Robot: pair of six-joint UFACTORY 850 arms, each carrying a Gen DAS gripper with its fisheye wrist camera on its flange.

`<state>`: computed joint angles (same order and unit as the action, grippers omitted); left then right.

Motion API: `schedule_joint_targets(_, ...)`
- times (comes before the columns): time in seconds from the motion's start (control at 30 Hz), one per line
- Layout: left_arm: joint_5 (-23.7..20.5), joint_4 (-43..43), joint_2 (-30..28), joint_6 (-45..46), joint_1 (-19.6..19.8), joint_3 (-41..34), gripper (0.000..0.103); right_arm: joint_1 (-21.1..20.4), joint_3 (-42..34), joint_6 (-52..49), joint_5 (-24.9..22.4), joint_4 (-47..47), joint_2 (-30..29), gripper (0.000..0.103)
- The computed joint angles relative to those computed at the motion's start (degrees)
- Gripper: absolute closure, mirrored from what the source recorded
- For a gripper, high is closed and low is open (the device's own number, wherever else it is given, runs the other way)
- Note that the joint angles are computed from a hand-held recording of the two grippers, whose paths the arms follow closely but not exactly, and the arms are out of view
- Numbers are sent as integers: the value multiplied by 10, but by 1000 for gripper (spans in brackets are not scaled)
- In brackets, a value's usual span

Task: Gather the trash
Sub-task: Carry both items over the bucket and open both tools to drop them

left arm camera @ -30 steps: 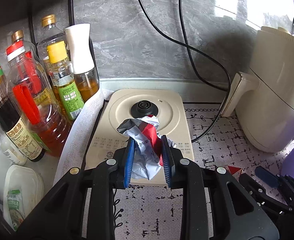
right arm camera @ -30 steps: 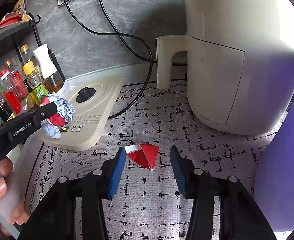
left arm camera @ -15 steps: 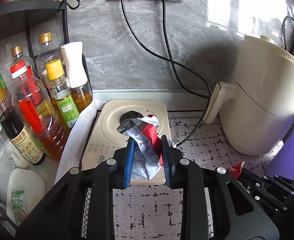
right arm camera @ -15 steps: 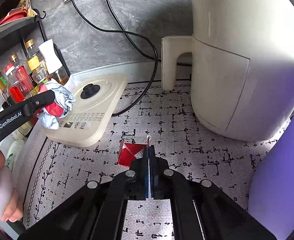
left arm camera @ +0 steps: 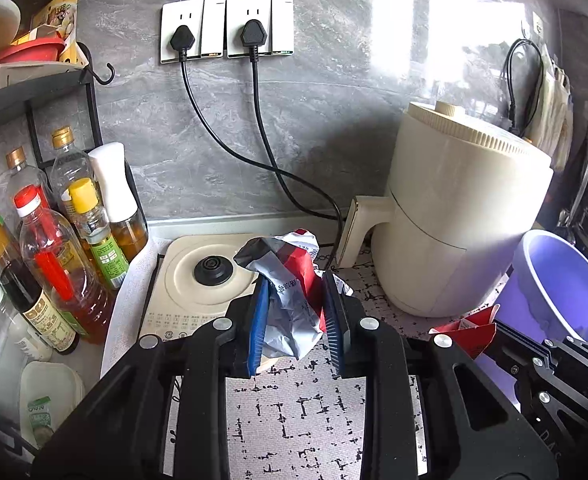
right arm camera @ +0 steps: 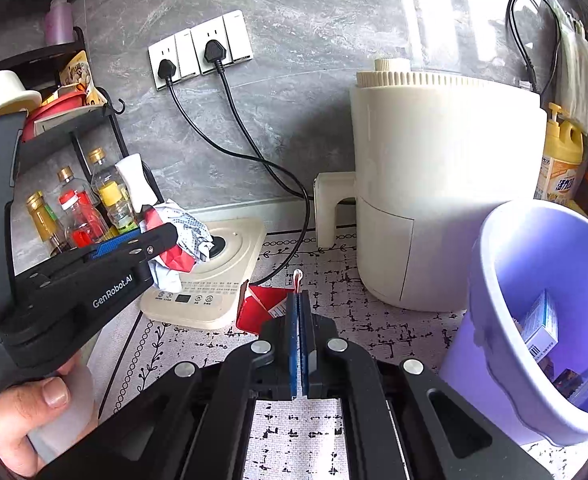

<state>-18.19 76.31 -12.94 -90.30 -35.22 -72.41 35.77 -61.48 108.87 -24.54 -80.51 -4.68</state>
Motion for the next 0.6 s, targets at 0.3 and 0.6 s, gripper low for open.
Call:
schedule_joint_targets(0.3,46,11,10,14,-24,-22,77,22,39,35,-100,-20,75,101)
schedule_joint_targets(0.6,93,10,-5,35,-52,-54,77,23,79,50,-188,3,133,101)
